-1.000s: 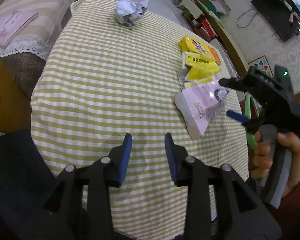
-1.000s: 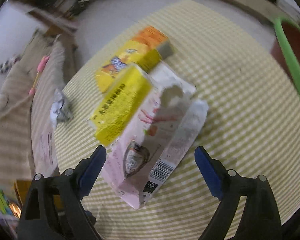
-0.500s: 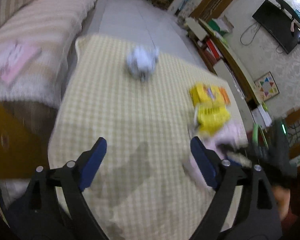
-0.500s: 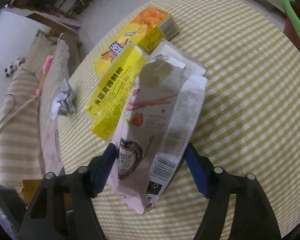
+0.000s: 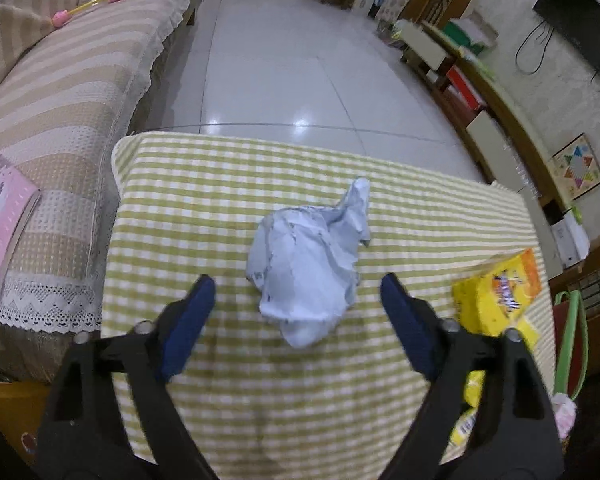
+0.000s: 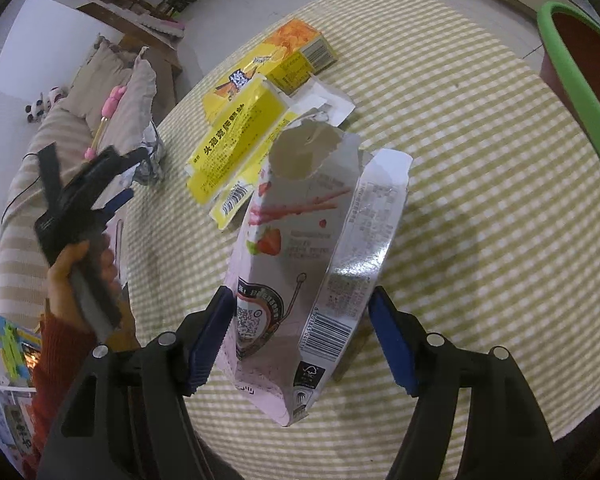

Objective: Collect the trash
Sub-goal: 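Grasp the crumpled white paper on the table with the left tool, then carry the crumpled paper and pink wrapper over the bucket with both tools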

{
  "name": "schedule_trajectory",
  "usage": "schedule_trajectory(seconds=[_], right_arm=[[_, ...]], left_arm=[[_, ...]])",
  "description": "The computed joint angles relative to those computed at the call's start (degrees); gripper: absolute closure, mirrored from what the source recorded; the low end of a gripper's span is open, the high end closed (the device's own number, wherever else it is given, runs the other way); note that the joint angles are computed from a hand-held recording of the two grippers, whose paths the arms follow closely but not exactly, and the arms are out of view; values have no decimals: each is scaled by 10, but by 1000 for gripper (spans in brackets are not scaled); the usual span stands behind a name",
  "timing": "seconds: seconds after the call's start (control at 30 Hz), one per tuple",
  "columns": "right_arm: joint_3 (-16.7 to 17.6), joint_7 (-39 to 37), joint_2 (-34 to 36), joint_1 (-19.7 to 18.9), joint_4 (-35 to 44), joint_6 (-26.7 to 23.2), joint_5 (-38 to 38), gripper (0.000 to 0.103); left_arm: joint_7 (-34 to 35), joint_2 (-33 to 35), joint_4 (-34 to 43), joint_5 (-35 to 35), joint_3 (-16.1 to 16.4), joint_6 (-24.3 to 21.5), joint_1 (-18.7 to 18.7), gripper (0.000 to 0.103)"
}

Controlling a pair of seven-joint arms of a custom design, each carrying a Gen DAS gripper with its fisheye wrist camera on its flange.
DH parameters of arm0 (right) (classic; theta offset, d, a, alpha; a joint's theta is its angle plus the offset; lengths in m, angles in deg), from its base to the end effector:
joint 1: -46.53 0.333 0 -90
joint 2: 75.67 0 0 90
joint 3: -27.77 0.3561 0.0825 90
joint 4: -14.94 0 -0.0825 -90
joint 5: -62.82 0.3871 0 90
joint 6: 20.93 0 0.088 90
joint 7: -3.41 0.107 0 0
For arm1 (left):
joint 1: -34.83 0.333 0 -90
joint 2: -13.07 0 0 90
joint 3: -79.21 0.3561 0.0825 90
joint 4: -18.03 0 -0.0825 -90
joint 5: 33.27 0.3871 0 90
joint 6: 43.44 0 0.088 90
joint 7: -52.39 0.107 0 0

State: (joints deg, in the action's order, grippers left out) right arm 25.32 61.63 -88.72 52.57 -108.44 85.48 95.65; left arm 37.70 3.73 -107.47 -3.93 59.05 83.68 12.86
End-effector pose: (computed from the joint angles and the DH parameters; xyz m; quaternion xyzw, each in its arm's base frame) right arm 0.4729 0.0704 0.5406 -0.8101 0.5179 0.1688 0.2169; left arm 0.3893 -0.3414 0.5121 -0.8982 0.3575 -0.1885 0.1732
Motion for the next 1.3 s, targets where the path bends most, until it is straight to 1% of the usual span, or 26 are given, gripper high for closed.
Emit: schedule_trajectory(seconds=[0.07,0.1,0.13,0.2,0.37,0.5,0.63,0.7,0.9,1.17,1.3], right_arm=[[-1,-14,-6,0,-4,8,-3,35],[0,-22,-11,2,-7,12,-2,35],[0,-25,-12,2,-7,14,0,35],[0,-37,-19,4,-13,23,5,35],[0,-65,-36,9,-23,49,9,35],[-3,-78,-44,12,-31,57,16,35],[-12,-84,-45,7,-28,50,24,35],[-17,-84,-45,3,-23,42,31,35],[-24,-96,-48,-7,-16,54,43,35],[-31,-110,-58,-19,-21,78,45,35],[-33,-109,-62,-22,-24,86,49,35]], left_arm=[[5,1,-5,0,3,17,1,51],[1,4,3,11,-4,1,0,53],[1,7,10,20,-8,-13,-3,57],[-3,11,20,29,-15,-36,-10,59],[-46,4,31,48,-31,-45,-30,59],[-83,12,54,62,-48,-54,-52,59],[-114,27,79,76,-54,-58,-70,59],[-125,41,103,86,-60,-76,-82,59],[-118,79,164,105,-57,-116,-114,59],[-116,114,214,126,-44,-125,-144,59],[-100,134,241,131,-38,-133,-157,59]])
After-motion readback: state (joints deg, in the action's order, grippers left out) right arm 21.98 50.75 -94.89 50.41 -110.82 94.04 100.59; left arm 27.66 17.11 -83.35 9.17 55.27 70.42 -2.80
